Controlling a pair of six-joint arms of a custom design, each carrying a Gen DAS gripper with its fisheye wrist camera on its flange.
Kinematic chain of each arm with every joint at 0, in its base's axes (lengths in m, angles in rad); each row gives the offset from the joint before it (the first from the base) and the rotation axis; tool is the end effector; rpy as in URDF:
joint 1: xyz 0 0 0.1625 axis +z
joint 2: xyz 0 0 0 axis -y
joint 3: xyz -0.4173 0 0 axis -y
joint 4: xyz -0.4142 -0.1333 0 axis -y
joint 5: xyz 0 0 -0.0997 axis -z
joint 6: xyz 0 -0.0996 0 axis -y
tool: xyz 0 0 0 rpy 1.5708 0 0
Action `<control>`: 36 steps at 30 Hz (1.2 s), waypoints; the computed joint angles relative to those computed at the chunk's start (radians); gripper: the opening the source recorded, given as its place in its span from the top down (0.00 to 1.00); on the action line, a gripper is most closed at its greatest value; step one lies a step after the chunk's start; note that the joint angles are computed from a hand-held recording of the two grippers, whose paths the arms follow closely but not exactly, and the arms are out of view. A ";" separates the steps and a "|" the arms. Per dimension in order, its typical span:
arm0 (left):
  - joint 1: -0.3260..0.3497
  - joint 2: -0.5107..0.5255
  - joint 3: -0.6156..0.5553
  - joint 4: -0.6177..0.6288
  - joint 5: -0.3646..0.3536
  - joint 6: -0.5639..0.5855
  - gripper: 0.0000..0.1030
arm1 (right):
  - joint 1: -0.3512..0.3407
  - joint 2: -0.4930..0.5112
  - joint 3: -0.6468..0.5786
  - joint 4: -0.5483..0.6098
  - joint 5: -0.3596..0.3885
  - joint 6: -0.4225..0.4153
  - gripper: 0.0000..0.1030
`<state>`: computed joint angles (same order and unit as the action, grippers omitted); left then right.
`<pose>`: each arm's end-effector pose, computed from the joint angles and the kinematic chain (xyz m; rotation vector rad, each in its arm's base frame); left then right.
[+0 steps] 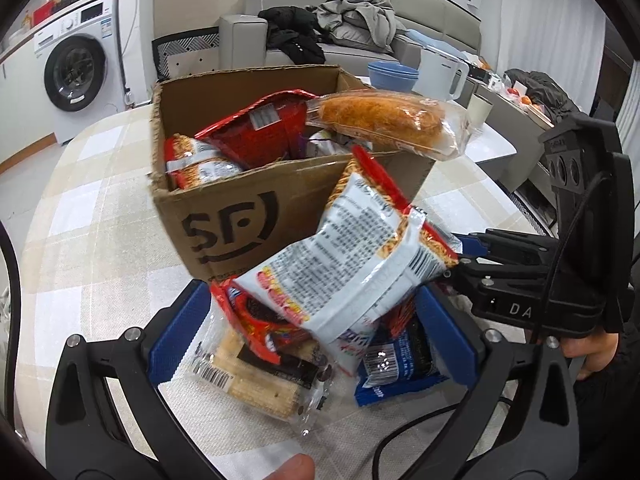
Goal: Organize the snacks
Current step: 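Grasp the white-purple snack bag with the right tool while the left tool grasps the noodle-snack bag, then lift the white-purple bag with the right tool while the left tool lifts the noodle bag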
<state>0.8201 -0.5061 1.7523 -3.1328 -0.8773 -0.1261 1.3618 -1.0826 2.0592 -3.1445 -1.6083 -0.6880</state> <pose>-0.2759 -0.5845 -0.0696 0.6415 2.4625 -0.7559 0.0093 -0.5806 0.1616 0.6381 -2.6803 0.7416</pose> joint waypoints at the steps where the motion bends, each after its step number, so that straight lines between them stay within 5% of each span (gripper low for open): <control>1: -0.002 0.004 -0.006 0.006 0.003 0.010 0.01 | -0.006 -0.005 0.001 0.004 0.001 -0.007 0.65; 7: -0.006 0.038 -0.052 0.037 0.002 0.078 0.07 | -0.002 -0.009 0.009 0.002 -0.012 -0.013 0.65; 9: -0.002 0.035 -0.055 0.049 -0.033 0.086 0.28 | 0.000 -0.009 0.014 -0.005 -0.018 -0.020 0.65; 15: -0.007 0.033 -0.034 0.010 -0.041 0.111 0.53 | -0.010 -0.019 0.025 -0.009 -0.003 -0.019 0.66; 24: -0.005 -0.008 0.032 -0.065 -0.078 0.049 0.66 | -0.040 -0.068 0.058 -0.009 0.077 0.003 0.67; 36: -0.021 -0.063 0.135 -0.181 -0.094 0.026 0.71 | -0.042 -0.111 0.111 -0.053 0.099 -0.012 0.67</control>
<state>0.7993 -0.5687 1.8873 -3.3136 -0.9711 -0.1004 1.3194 -1.1934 2.1699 -3.1971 -1.5090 -0.7000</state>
